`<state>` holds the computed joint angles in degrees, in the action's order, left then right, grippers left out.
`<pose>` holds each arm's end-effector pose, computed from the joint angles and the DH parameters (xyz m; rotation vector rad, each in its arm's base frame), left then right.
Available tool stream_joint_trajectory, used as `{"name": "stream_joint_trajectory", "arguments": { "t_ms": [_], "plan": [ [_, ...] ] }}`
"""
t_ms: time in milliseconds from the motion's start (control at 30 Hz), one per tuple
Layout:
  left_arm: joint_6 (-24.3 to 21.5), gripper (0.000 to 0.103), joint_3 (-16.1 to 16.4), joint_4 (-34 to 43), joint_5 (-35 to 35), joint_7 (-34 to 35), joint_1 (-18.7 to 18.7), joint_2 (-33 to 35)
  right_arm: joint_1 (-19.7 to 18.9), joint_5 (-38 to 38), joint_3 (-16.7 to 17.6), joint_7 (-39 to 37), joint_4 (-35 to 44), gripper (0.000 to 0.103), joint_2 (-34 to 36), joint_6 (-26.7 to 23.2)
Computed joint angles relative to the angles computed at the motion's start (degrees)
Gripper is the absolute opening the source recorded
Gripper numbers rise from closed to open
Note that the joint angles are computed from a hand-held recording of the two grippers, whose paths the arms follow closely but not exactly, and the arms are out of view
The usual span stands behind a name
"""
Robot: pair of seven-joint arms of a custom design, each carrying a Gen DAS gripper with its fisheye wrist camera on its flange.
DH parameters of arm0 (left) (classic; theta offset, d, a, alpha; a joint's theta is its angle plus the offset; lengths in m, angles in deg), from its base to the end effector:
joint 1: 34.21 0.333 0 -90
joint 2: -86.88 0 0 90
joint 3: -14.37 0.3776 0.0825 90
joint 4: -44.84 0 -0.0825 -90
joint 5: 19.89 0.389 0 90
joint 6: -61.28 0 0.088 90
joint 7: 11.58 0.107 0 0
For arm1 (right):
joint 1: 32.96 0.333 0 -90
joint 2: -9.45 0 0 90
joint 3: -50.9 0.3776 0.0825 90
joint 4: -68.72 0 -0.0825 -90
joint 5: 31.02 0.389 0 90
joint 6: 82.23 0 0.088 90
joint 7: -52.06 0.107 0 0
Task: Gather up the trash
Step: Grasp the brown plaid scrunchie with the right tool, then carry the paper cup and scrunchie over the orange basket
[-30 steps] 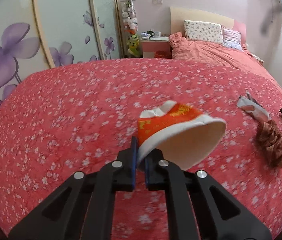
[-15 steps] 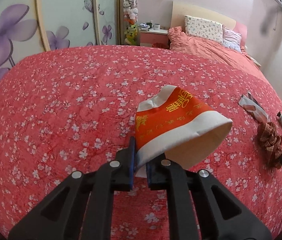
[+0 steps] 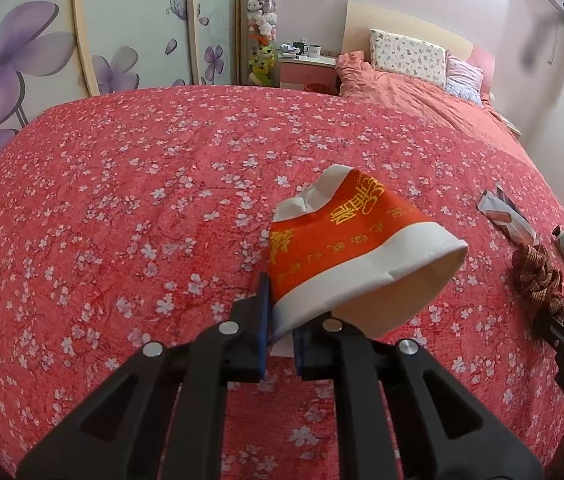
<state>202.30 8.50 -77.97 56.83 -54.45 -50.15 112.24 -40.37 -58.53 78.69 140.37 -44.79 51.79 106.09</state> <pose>0.5433 -0.2170 0.2356 -2.3012 0.9222 -0.3977 0.6400 0.2382 0.2486 -2.2073 1.0720 -0.3288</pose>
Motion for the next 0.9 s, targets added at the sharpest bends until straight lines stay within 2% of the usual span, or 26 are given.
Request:
{"name": "stream_joint_trajectory", "arguments": {
  "t_ms": [133, 233, 400, 567, 767, 900],
  "plan": [
    [0.07, 0.011, 0.03, 0.07, 0.0, 0.16, 0.11, 0.03, -0.75, 0.3, 0.51, 0.33, 0.23, 0.022, 0.26, -0.02],
    [0.09, 0.011, 0.04, 0.04, 0.15, -0.07, 0.07, 0.01, -3.85, 0.09, 3.68, -0.12, 0.51, 0.016, 1.27, -0.8],
    [-0.55, 0.01, 0.03, 0.04, 0.87, -0.57, -0.3, -0.05, -8.12, -1.01, 6.78, -0.16, -1.28, 0.014, 1.08, 1.17],
    [-2.54, 0.005, -0.51, 0.14, 1.48, 0.2, -1.47, -0.43, -13.38, -4.02, 9.96, 1.9, -2.56, 0.014, 1.14, 2.97],
    [-5.08, 0.004, -1.26, 1.01, 2.18, 0.96, -3.11, -1.04, -18.11, -8.71, 11.7, 6.06, -3.99, 0.014, 0.95, 5.36],
    [-5.74, 0.004, -1.88, 1.76, 2.72, 1.41, -3.9, -1.95, -19.97, -11.75, 11.63, 9.15, -5.07, 0.014, 0.04, 7.54]
  ]
}}
